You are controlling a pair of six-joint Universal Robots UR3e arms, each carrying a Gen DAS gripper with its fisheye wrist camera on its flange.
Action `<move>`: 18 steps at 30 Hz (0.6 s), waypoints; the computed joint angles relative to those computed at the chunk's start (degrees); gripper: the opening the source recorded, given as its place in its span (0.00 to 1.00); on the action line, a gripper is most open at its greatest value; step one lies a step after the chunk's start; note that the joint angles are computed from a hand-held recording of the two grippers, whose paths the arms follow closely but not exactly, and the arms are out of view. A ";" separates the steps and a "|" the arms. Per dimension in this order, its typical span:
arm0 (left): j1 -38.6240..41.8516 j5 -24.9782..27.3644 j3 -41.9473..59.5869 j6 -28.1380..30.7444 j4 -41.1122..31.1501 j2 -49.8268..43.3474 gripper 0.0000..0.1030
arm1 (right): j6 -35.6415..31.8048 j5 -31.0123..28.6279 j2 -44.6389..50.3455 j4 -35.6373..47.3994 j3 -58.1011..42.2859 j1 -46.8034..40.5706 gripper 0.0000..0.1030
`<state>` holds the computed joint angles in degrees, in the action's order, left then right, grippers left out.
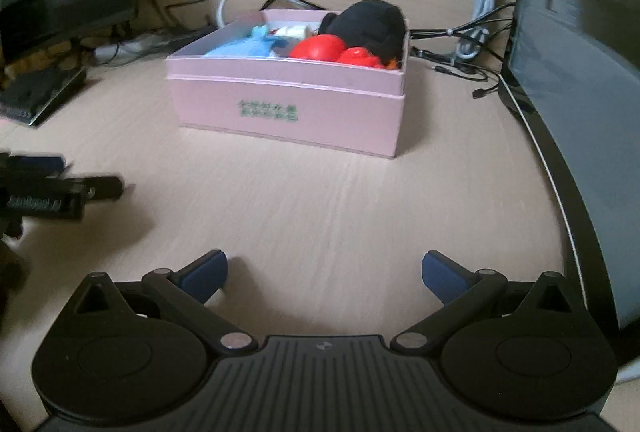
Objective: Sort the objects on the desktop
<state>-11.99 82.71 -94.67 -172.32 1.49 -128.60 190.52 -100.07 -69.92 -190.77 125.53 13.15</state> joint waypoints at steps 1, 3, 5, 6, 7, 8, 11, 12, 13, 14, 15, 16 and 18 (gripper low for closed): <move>0.07 -0.10 -0.06 0.06 0.08 0.00 1.00 | 0.01 -0.31 0.58 -0.44 -0.40 0.19 1.00; 0.08 -0.12 -0.09 0.06 0.14 -0.01 1.00 | -0.72 0.10 1.78 -2.58 -0.46 0.13 1.00; 0.14 -0.21 -0.14 0.10 0.10 0.06 1.00 | -2.27 1.51 2.84 -4.91 -0.26 -0.53 1.00; 0.12 -0.21 -0.13 0.07 0.08 0.07 1.00 | -3.57 2.82 3.40 -6.27 -0.11 -1.16 1.00; 0.08 -0.11 -0.11 0.03 0.04 0.10 1.00 | -4.52 3.87 3.86 -7.23 -0.07 -1.74 1.00; 0.08 -0.11 -0.11 0.03 0.04 0.10 1.00 | -5.30 4.71 4.43 -8.33 -0.07 -2.17 1.00; 0.18 -0.30 -0.35 0.13 0.18 0.20 1.00 | -6.92 6.60 5.49 -9.73 -0.49 -3.22 1.00; 0.17 -0.29 -0.33 0.11 0.16 0.21 1.00 | -7.33 7.12 5.42 -9.75 -0.41 -3.53 1.00; 0.12 -0.23 -0.33 0.05 0.15 0.21 1.00 | -7.41 7.16 5.43 -9.72 -0.45 -3.54 1.00; 0.08 -0.18 -0.32 0.03 0.15 0.20 1.00 | -7.43 7.16 5.42 -9.68 -0.48 -3.54 1.00; 0.07 -0.18 -0.34 0.00 0.17 0.21 1.00 | -7.40 7.13 5.42 -9.64 -0.52 -3.51 1.00; 0.08 -0.22 -0.39 -0.02 0.22 0.22 1.00 | -7.38 7.11 5.43 -9.66 -0.50 -3.48 1.00; -0.07 0.02 -0.35 -0.14 0.24 0.20 1.00 | -7.36 7.09 5.41 -9.60 -0.55 -3.45 1.00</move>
